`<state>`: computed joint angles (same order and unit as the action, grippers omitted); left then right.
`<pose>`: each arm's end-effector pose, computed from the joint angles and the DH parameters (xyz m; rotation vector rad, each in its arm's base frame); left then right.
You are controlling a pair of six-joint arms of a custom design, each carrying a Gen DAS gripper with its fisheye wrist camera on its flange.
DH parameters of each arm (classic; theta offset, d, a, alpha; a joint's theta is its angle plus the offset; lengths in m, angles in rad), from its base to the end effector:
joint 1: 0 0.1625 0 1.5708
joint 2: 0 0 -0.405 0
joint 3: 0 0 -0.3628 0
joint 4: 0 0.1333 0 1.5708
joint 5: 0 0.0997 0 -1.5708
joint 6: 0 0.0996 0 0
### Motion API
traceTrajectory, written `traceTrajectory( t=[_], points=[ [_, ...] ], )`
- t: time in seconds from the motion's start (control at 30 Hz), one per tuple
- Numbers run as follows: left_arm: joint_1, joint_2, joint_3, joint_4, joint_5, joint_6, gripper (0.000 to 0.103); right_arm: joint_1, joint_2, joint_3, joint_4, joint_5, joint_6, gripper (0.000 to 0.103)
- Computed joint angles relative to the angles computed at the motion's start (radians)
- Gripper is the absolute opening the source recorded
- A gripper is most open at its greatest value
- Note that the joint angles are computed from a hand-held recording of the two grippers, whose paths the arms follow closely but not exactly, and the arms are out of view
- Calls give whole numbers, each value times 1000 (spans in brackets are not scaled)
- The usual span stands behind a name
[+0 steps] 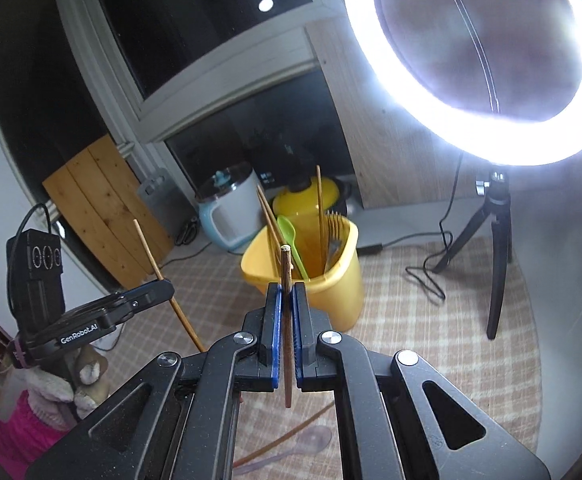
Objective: Organize utensils
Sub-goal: 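Lift the chopstick with the left tool toward the bin while the right tool lifts its chopstick, then carry the chopstick with the left tool over the yellow bin while the right tool carries its chopstick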
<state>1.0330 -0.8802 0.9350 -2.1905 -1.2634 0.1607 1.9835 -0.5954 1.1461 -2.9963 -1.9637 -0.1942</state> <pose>-0.2465 -0.7324 0.4280 0.8450 2.6906 -0.8849 0.3996 -0.6754 0.2173 0.5419 -2.5345 1.2555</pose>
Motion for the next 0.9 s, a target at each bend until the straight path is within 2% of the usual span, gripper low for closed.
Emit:
traceTrajectory(
  t=[0.37,0.9],
  points=[
    [1,76,-157,-29,-6,24,4,11,34,-103,-32,-3,-57,4],
    [7,262,-489,-9,23,75,4,32,126,-307,-39,-6,-135,4]
  ],
)
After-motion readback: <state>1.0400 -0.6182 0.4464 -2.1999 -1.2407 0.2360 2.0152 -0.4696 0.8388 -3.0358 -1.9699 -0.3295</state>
